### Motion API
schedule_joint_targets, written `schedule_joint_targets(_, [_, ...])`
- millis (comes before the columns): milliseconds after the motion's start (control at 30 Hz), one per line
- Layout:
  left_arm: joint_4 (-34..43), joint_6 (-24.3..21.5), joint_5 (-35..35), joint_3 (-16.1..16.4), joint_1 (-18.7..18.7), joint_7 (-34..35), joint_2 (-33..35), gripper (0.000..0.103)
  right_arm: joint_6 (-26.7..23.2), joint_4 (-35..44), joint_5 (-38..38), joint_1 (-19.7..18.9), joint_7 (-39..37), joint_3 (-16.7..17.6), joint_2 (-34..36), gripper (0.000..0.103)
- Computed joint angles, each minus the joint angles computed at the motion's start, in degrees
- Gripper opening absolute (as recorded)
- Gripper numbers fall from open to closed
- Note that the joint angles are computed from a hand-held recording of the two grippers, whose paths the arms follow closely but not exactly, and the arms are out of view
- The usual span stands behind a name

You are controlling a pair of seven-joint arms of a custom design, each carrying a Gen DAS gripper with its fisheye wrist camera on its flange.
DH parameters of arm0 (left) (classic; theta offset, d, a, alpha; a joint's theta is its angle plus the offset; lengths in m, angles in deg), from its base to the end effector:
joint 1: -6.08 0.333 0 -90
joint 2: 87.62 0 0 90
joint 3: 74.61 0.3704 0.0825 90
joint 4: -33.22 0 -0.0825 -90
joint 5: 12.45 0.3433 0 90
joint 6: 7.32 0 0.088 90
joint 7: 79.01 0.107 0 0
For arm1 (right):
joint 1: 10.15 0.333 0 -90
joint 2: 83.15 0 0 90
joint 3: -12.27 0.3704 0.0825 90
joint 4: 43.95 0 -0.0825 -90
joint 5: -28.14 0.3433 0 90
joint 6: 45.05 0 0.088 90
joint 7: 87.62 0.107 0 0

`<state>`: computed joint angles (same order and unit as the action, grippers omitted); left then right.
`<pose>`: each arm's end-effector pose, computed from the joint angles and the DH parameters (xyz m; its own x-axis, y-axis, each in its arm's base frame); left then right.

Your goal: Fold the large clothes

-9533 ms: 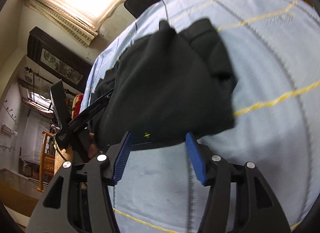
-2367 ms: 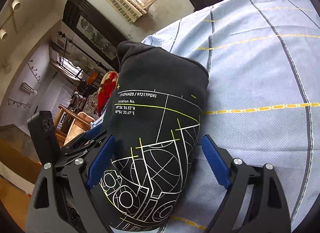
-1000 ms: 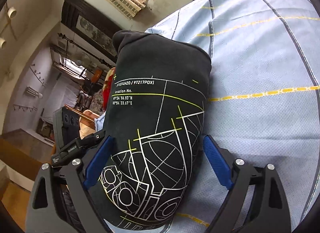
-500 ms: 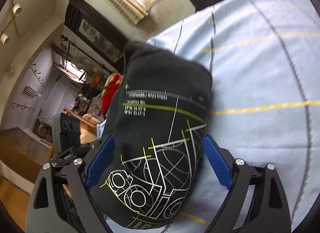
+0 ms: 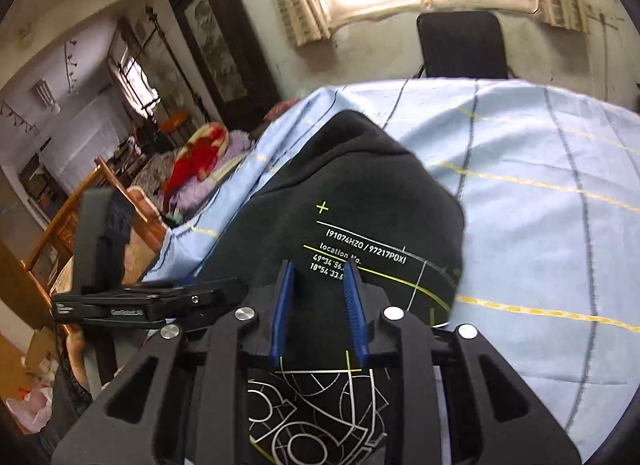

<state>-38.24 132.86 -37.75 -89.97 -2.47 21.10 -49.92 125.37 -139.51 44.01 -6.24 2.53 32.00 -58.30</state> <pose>0.7304 -0.2477 0.5059 -0.3267 -0.8210 0.4683 -0.8688 0.0658 -0.4908 0.6684 0.2168 0.5393 0.2178 -0.9012 -0.3748 -0.7028 0.1216 -0.7009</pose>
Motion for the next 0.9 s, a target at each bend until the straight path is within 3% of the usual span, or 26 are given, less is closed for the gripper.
schedule_joint_targets(133, [-0.9,0.8,1.7,1.5,-0.5,-1.2,-0.8,0.092,-1.2,2.8,-2.3,2.6,0.9,-2.0,2.4,0.027])
schedule_joint_targets(233, [-1.0,1.4,5.2,3.9,-2.0,-4.4,-1.1,0.092,-0.2,3.1,-0.3,0.2,-0.8,1.6,4.0,0.027])
schedule_joint_targets(300, [-1.7,2.2,6.3,4.2,-2.0,-5.6,-1.5,0.092,0.9,2.4,-1.2,1.2,-0.1,0.5,3.9,0.027])
schedule_joint_targets(400, [-2.4,1.9,4.3,1.5,0.0,-3.2,-1.8,0.092,0.6,2.5,-1.7,0.6,0.5,1.0,3.7,0.027])
schedule_joint_targets(500, [-2.6,2.1,2.4,-0.1,0.9,-0.6,-2.1,0.092,0.0,1.7,1.2,-2.9,-1.0,4.7,2.7,0.028])
schedule_joint_targets(533, [-2.7,2.1,1.5,-0.5,1.1,0.1,-2.2,0.092,-0.1,0.9,2.6,-4.3,-1.9,6.1,2.0,0.03])
schedule_joint_targets(600, [-3.1,2.0,-0.5,-1.4,2.0,1.7,-2.6,0.092,1.2,-1.8,6.7,-7.3,-4.5,8.9,-0.3,0.059])
schedule_joint_targets(633, [-3.5,2.0,-1.5,-1.8,2.4,2.5,-2.8,0.092,3.1,-3.7,7.0,-6.3,-4.1,7.3,-1.9,0.065])
schedule_joint_targets(700, [-3.5,0.9,-3.8,-2.8,3.3,4.6,-2.9,0.093,5.8,-7.3,6.7,-5.1,-2.7,4.9,-4.7,0.066])
schedule_joint_targets(767, [-3.9,0.2,-5.7,-3.5,3.9,6.8,-3.3,0.093,7.0,-9.9,9.8,-8.5,-4.1,8.4,-6.1,0.066])
schedule_joint_targets(833, [-3.2,-1.7,-6.1,-3.3,3.5,7.8,-3.0,0.094,7.7,-12.0,14.8,-13.7,-7.7,14.5,-6.7,0.066])
schedule_joint_targets(900, [-1.8,-4.5,-6.3,-2.9,3.2,7.8,-2.1,0.094,7.2,-13.2,18.1,-15.9,-10.5,17.4,-7.0,0.066])
